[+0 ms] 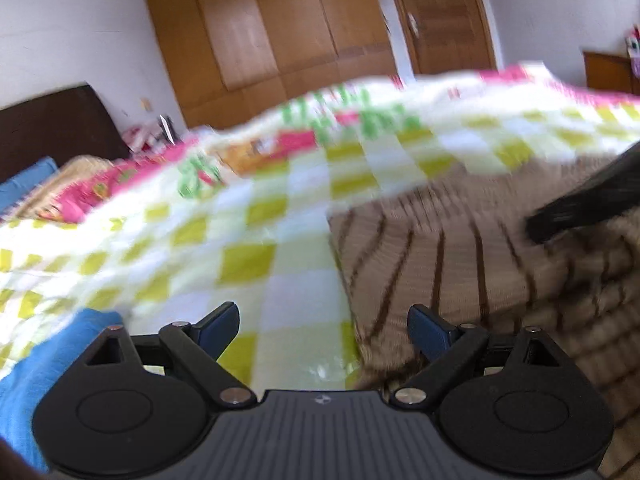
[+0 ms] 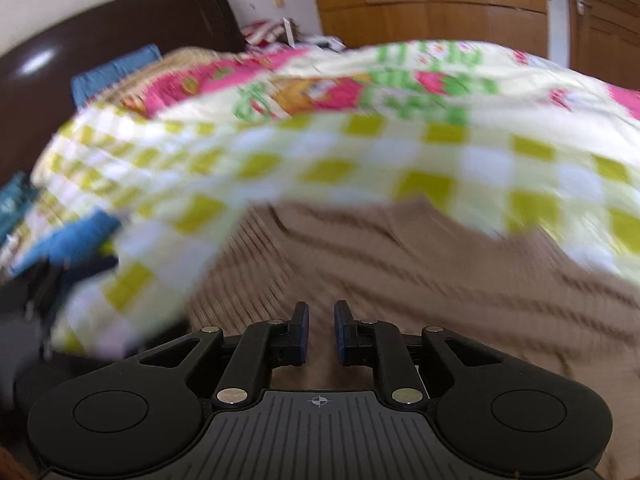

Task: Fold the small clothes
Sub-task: 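Release the sleeve onto the sweater and withdraw the right gripper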

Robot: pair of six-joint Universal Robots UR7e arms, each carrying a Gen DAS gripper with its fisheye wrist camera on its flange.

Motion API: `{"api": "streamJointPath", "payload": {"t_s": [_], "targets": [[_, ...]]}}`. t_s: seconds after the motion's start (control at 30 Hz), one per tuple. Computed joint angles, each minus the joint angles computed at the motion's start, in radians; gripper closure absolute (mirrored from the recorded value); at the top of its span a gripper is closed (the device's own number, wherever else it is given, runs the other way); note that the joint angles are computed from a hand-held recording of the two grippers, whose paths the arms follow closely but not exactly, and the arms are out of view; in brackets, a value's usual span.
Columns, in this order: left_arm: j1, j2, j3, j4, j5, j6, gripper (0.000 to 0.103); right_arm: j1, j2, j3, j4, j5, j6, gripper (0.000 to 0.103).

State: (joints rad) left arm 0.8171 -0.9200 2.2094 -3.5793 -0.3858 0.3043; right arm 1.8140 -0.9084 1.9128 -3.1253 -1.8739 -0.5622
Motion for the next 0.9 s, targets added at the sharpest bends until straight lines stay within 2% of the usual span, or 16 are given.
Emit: {"api": "streamJointPath", "payload": {"t_s": [0.03, 0.1, 0.17, 0.27, 0.37, 0.43, 0.53, 0.6, 0.73, 0.8, 0.87, 0.9], "targets": [[0.011, -0.012, 0.002, 0.063, -0.001, -0.038, 0.0, -0.009, -0.02, 0.026, -0.006, -0.022, -0.008, 0.088], [0.026, -0.035, 0.009, 0.101, -0.027, -0.07, 0.0, -0.023, -0.053, 0.071, -0.04, -0.08, -0.007, 0.089], [0.02, -0.06, 0.012, 0.155, -0.029, -0.124, 0.0, -0.044, -0.096, 0.107, -0.037, -0.083, 0.008, 0.089], [-0.013, -0.029, 0.007, 0.051, 0.014, -0.037, 0.0, -0.053, -0.149, 0.159, -0.078, -0.079, 0.018, 0.088], [-0.03, -0.015, -0.003, 0.025, -0.021, -0.006, 0.0, -0.065, -0.173, 0.191, -0.101, -0.05, -0.003, 0.083], [-0.032, 0.005, -0.019, 0.061, -0.022, 0.002, 0.0, -0.075, -0.163, 0.19, -0.117, -0.058, 0.0, 0.083], [-0.017, 0.016, -0.028, 0.142, -0.004, -0.026, 0.0, -0.096, -0.187, 0.193, -0.105, -0.019, 0.059, 0.083], [-0.014, -0.002, -0.026, 0.171, -0.007, -0.058, 0.0, -0.107, -0.217, 0.215, -0.157, -0.001, 0.059, 0.083], [-0.027, 0.032, -0.042, 0.102, 0.024, 0.007, 0.0, -0.126, -0.224, 0.235, -0.295, -0.068, 0.046, 0.08], [-0.028, 0.056, -0.052, 0.087, 0.03, 0.034, 0.0, -0.152, -0.231, 0.23, -0.268, -0.066, 0.09, 0.082], [-0.024, 0.083, -0.066, 0.061, 0.043, 0.074, 0.0, -0.169, -0.208, 0.212, -0.261, -0.106, 0.114, 0.084], [-0.022, 0.084, -0.069, 0.065, 0.045, 0.073, 0.0, -0.185, -0.212, 0.215, -0.259, -0.077, 0.118, 0.084]]}}
